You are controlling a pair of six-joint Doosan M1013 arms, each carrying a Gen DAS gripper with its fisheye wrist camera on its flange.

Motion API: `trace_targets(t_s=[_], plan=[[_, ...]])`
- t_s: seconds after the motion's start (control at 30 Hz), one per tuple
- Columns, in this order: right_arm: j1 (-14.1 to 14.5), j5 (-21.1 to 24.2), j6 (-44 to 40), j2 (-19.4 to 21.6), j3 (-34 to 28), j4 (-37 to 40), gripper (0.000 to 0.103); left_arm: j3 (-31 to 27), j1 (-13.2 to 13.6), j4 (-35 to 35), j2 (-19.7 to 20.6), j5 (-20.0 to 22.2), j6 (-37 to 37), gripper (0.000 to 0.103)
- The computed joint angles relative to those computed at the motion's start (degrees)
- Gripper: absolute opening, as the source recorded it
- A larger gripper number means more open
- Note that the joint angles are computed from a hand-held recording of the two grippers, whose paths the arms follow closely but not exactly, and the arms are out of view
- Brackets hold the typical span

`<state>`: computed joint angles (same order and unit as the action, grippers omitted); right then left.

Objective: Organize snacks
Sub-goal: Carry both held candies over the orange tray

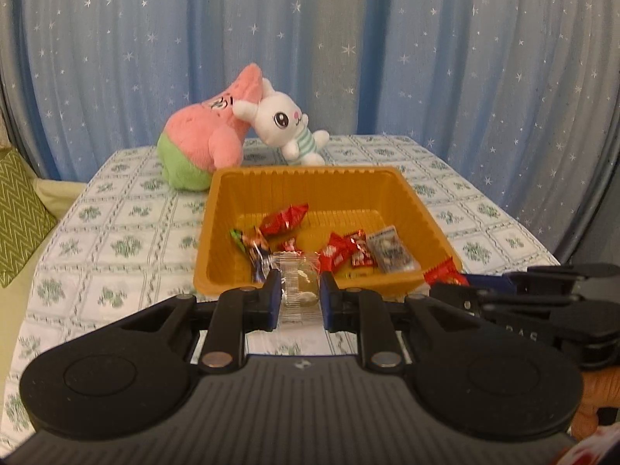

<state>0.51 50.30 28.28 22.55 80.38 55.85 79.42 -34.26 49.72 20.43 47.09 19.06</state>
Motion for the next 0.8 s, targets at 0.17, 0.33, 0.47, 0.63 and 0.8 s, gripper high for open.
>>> trace_targets(t_s=[0.17,0.33,0.47,0.63,0.8], plan=[[0.2,-0.7,1.3,0.4,-0.9,-0.1,0.022,-0.8,1.1,-0.8,0.2,-1.1,0.8,0.018],[0.2,-1.8,2.9,1.0,-2.3,0.4,0.022,-1.4,2.3,-1.8,0.4,-2.0,1.0,0.018],[0.4,-2.9,4.4,1.6,-3.6,0.5,0.022,-2.1,3.2,-2.2,0.8,-2.6,1.3,0.018],[0.9,-4.2,6.1,2.4,-5.4,0.5,0.022,-3.4,4.4,-3.5,1.7,-3.2,1.8,0.018],[1.7,-5.6,7.2,3.5,-6.9,0.0,0.022,-5.0,5.3,-4.5,2.8,-4.2,3.2,0.018]])
